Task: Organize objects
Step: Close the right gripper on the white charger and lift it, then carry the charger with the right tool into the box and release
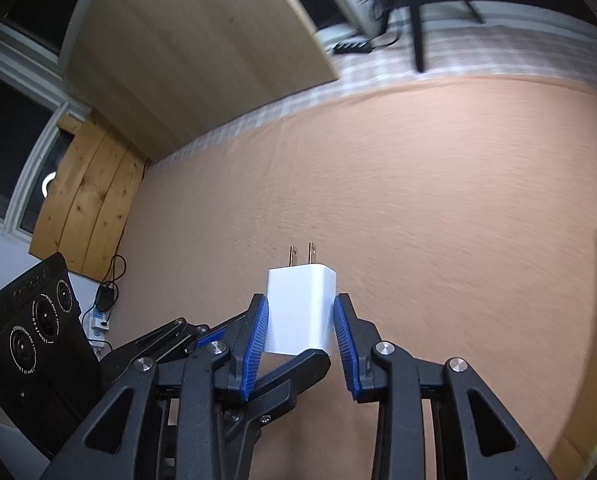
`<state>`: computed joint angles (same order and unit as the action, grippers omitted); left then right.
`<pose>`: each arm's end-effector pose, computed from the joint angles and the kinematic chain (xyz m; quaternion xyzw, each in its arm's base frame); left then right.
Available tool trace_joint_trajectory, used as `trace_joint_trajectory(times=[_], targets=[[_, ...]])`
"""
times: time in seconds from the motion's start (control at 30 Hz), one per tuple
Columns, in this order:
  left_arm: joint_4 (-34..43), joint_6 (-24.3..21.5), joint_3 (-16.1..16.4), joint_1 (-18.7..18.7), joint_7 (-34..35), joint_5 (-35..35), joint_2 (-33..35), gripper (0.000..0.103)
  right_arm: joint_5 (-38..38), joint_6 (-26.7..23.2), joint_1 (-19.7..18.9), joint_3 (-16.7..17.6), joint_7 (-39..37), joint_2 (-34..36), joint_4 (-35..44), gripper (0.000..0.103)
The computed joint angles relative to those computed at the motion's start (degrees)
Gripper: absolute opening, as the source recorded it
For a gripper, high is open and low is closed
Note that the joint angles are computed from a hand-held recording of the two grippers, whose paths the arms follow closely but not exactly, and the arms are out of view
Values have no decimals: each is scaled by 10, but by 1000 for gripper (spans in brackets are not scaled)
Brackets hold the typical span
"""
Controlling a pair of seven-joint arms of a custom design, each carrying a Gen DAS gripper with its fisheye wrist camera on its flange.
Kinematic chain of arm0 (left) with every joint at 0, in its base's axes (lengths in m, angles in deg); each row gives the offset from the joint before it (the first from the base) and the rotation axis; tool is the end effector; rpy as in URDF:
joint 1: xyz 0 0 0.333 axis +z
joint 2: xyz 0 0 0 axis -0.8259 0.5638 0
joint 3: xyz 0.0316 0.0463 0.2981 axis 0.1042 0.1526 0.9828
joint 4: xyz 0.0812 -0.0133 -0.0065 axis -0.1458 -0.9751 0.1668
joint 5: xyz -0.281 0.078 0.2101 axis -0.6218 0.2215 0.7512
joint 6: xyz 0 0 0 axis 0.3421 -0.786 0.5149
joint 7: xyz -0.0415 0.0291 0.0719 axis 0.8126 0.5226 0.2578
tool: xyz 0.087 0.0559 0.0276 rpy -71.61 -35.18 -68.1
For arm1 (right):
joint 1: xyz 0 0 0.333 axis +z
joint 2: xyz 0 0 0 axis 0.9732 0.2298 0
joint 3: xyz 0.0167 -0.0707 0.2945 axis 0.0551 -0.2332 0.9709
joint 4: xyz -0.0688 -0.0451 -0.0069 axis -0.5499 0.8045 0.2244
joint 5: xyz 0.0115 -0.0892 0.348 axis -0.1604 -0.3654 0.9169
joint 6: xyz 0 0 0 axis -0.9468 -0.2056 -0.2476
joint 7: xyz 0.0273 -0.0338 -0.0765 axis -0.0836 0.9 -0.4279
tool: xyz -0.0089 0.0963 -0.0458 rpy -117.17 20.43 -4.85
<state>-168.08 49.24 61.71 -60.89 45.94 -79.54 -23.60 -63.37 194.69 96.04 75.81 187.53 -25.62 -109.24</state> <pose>0.4806 -0.0907 0.5363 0.4845 -0.8033 0.3457 0.0211 0.4587 0.2205 0.5577 -0.4973 0.8050 -0.0018 0.3235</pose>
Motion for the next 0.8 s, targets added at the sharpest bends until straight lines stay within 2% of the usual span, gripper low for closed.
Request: trace_joint_trajectory(times=[0.27,0.53,0.8], targets=[[-28,-13,-26,-56,-6,-13,-56,47,-63,-37,-32,28,97,-162,-116,31],[-47,-37,-45,-121,-17,-14,-100,47,-95,-125,-52,53,172,-328,-207,31],[-45,-47,-62,-170,-19,-17,-103,47,-103,-212,-56,70,222,-448,-254,31]])
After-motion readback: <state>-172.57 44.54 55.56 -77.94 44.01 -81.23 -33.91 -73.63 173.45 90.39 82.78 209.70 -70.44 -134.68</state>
